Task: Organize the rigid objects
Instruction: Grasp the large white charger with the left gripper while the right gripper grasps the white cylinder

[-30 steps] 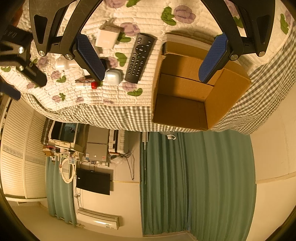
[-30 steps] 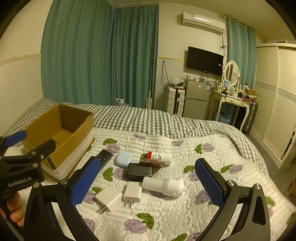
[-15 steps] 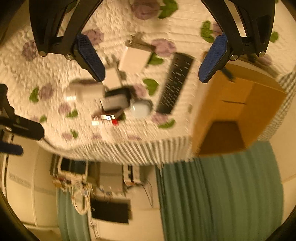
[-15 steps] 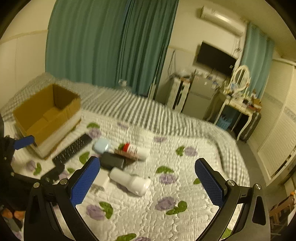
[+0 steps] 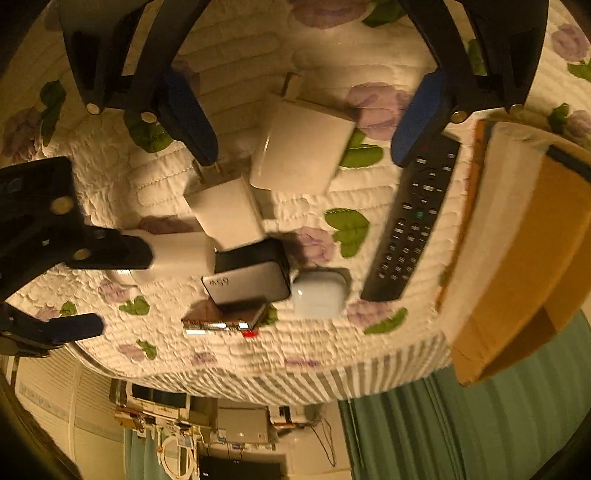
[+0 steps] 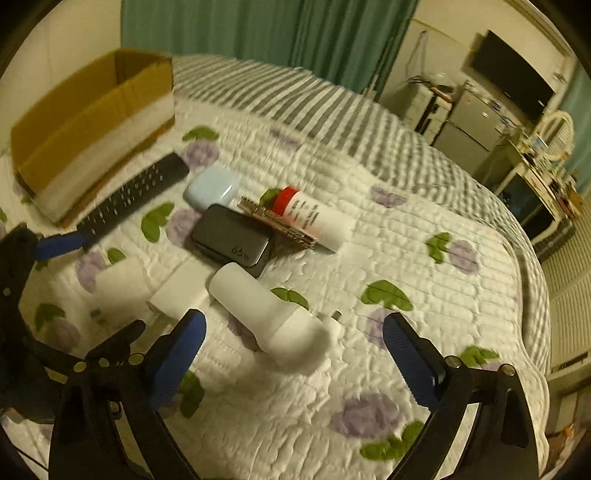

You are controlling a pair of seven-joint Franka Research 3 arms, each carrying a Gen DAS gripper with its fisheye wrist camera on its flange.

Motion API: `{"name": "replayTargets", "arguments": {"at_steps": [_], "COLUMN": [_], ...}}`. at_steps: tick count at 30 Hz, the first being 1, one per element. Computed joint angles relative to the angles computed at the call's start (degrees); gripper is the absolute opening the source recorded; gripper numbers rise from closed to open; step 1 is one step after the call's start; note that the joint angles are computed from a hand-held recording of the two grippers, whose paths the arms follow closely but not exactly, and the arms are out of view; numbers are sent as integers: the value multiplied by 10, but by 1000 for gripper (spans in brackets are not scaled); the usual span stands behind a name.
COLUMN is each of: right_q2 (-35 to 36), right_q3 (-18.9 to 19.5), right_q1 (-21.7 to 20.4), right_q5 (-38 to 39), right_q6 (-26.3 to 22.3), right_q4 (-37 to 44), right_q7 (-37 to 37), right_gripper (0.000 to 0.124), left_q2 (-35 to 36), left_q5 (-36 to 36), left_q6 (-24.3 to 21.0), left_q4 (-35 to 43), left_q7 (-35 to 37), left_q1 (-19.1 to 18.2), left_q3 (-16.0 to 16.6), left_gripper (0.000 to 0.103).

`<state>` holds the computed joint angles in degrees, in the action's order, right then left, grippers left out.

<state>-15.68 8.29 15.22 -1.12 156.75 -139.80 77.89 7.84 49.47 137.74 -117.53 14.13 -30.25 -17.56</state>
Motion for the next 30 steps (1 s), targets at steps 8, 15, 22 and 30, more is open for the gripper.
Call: {"name": "replayTargets", "arguments": {"at_steps": [8,15,22,30], "right_q2": [59,65,24,23], "right_q3": [0,2,-4,10], "right_q1": [5,3,9,4], "right_q5": [-30,-81,-74,-69], "right_q6": [-20,-19,1,-9], "right_q4": [30,30,-2,6], "right_q7": [-4,32,27,6], "right_gripper": [83,76,38,28], "left_q2": [11,0,-16,-29], "left_q5": [-39,-45,-49,-57], "left_q6": [36,52,48,57], "left_q4": [-4,-14,-20,-32], "left_q7": [29,34,35,32], "left_q1": [8,12,11,17], "left_q3": [6,5,0,-5], "left_gripper": [64,56,54,53]}}
